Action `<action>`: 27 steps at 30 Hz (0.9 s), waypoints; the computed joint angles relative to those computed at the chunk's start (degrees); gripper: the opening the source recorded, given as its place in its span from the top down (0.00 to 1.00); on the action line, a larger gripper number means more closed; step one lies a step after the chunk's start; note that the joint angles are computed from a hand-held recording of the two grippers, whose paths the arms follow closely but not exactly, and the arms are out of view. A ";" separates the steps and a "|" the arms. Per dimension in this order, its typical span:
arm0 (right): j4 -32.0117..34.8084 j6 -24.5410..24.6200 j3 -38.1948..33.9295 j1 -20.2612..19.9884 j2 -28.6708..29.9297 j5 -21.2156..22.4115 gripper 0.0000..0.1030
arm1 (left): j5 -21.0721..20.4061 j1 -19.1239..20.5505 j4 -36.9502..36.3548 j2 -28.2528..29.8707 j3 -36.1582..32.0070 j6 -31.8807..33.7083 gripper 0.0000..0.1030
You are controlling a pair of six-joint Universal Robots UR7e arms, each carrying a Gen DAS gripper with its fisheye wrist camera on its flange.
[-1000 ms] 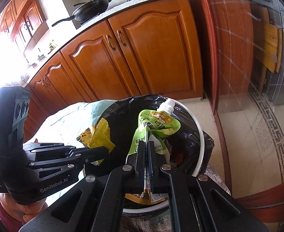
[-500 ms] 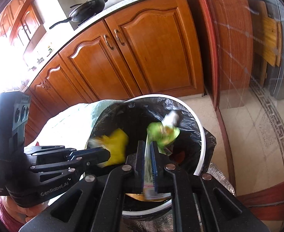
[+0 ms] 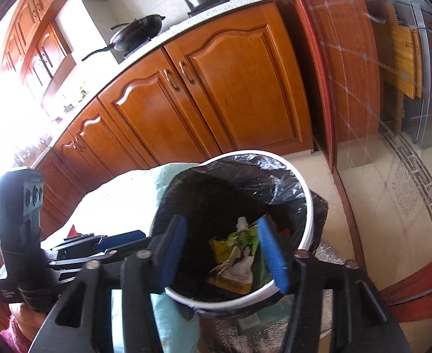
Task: Collect trash
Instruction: 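Move both open tools back over the table items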
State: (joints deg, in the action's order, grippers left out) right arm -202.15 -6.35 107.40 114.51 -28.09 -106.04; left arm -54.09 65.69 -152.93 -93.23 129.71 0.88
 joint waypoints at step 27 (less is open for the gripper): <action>-4.24 7.06 1.17 10.02 7.59 4.52 0.05 | 9.30 1.22 14.24 -41.39 15.67 -10.71 0.45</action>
State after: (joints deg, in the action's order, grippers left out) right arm -206.38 0.72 108.58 124.53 -20.51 -101.52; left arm -44.79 66.91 -138.69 -134.63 145.38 -9.83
